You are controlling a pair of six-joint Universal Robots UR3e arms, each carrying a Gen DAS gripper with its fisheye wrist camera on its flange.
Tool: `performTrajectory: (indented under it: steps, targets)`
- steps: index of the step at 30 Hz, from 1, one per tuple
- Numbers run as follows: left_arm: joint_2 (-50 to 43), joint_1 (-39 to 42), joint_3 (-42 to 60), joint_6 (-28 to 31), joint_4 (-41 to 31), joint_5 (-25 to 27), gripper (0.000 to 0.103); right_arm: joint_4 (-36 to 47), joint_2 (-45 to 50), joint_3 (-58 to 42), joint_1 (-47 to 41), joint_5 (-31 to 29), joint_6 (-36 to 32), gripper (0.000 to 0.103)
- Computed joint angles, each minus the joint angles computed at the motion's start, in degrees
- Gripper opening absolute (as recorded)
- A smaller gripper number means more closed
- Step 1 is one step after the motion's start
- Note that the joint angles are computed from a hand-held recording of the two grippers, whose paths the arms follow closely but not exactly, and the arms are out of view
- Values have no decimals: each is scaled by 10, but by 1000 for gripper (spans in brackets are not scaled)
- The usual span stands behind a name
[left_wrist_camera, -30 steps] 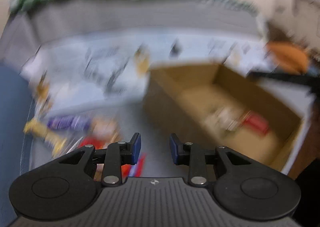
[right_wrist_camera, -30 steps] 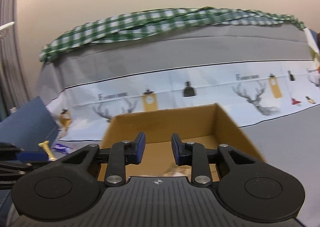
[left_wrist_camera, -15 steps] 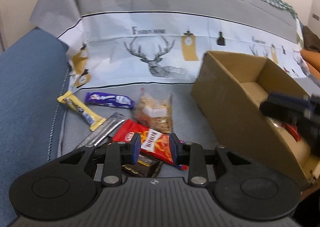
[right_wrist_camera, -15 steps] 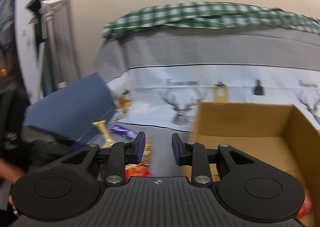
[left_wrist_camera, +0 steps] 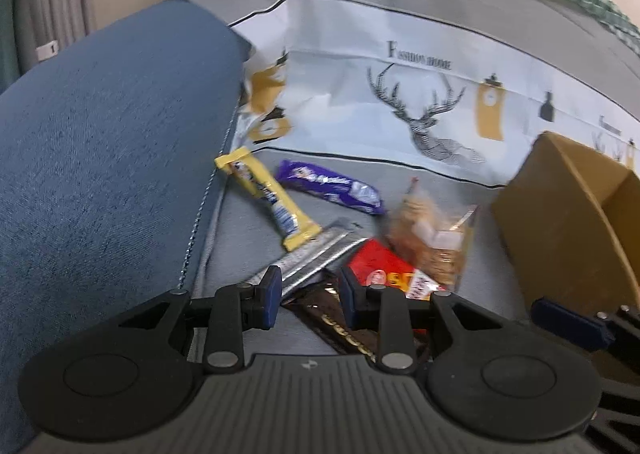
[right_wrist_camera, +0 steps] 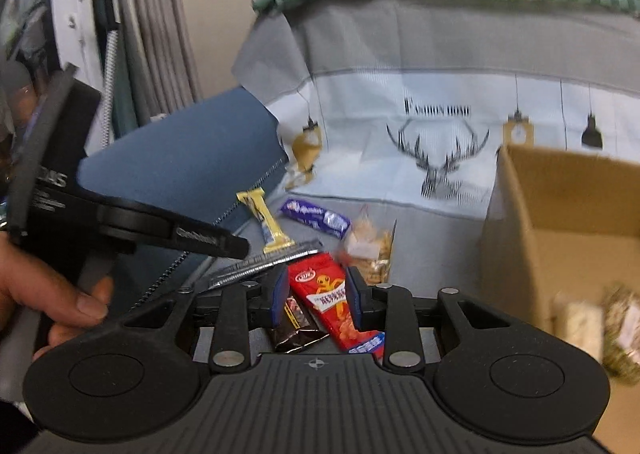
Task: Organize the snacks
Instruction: 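Grasp the red spicy-strip packet with the right tool while the left tool grasps the purple tube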
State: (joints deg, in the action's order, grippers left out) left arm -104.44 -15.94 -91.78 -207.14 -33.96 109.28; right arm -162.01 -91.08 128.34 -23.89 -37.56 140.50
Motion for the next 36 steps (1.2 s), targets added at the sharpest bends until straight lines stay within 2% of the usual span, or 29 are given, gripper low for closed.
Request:
performTrajectory:
  steps: [1,7,8,12,13,15,21,26,28,29,31,33,34,36]
  targets:
    - [-6,3,5,1,-3,-1,34,-25,25,-12,17,-20,22,39]
    - [-45,14,30,12,7,1,40,-132,158,-84,84,-107,114,66]
    - [-54,16,35,13,8,1,43,-132,177,-102,95,-122,124,72]
    - [-87,26,62,14,1,1,65,-125,226,-151,120,-150,145,85]
    - [-95,28,68,17,3,2,67,-120,236,-162,126,-157,146,87]
    - [-110,31,82,17,-2,1,78,-109,252,-181,135,-167,150,91]
    - [-149,46,120,26,-35,-21,82,-73,291,-228,158,-207,161,95]
    - [-134,73,93,-1,-27,-75,81,-77,292,-224,158,-204,159,97]
    - [-129,75,91,0,-33,-78,77,-64,288,-225,156,-195,149,97]
    - [-128,73,93,5,-39,-75,71,-60,287,-225,156,-192,144,95]
    - [-125,69,93,17,-41,-73,63,-50,280,-222,154,-183,133,92]
    - [-122,65,92,26,-43,-71,49,-38,275,-221,153,-174,120,86]
    - [-121,64,91,29,-43,-70,47,-34,271,-218,152,-170,113,84]
    - [-120,62,90,34,-46,-66,46,-25,264,-214,151,-163,102,72]
